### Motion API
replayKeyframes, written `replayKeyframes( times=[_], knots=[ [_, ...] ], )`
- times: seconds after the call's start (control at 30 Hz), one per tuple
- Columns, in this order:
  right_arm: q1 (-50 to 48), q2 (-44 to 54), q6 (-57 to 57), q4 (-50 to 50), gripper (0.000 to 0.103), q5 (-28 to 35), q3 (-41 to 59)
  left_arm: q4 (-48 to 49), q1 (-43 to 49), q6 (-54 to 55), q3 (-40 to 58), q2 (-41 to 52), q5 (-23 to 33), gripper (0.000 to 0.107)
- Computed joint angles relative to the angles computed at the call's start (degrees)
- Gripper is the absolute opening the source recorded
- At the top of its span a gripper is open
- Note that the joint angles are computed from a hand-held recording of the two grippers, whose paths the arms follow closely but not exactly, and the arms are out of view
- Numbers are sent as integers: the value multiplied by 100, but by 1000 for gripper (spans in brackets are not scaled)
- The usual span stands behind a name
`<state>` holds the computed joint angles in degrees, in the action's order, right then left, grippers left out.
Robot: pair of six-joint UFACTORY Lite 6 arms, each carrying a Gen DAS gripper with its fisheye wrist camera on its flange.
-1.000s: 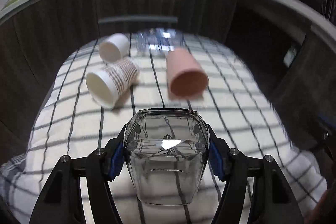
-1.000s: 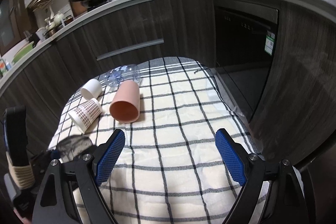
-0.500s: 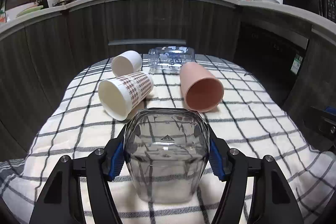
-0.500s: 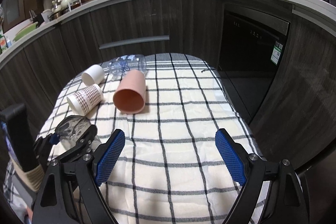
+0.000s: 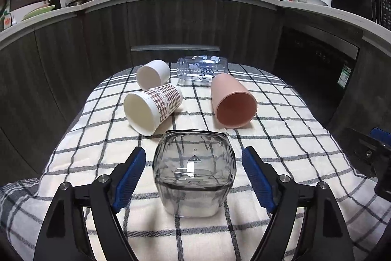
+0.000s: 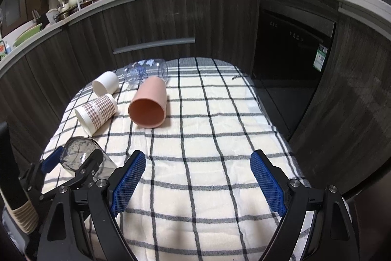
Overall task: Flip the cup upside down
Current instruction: 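Lower the glass cup rim-down onto the cloth with the left gripper, then open the left gripper and withdraw it from the upside-down glass cup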
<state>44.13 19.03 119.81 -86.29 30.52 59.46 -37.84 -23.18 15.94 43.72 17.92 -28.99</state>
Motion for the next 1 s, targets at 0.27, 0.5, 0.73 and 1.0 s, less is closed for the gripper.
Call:
replayKeyframes(
  times=[0.27,0.5,0.73,1.0],
  knots=[
    [467,-506,-95,142,88,490,-181,-689,81,585,-533,-1112,502,81],
    [923,-731,-360,447,88,802,-50,-1778,356,1683,-1040,-2204,1051,83],
    [1371,-834,-702,946,88,1064,219,-4154,422,4148,-1574,-3589,1156,84],
    [1833,-954,-1045,1436,88,1464,516,-7343,493,7412,-1875,-4976,964,83]
  ],
)
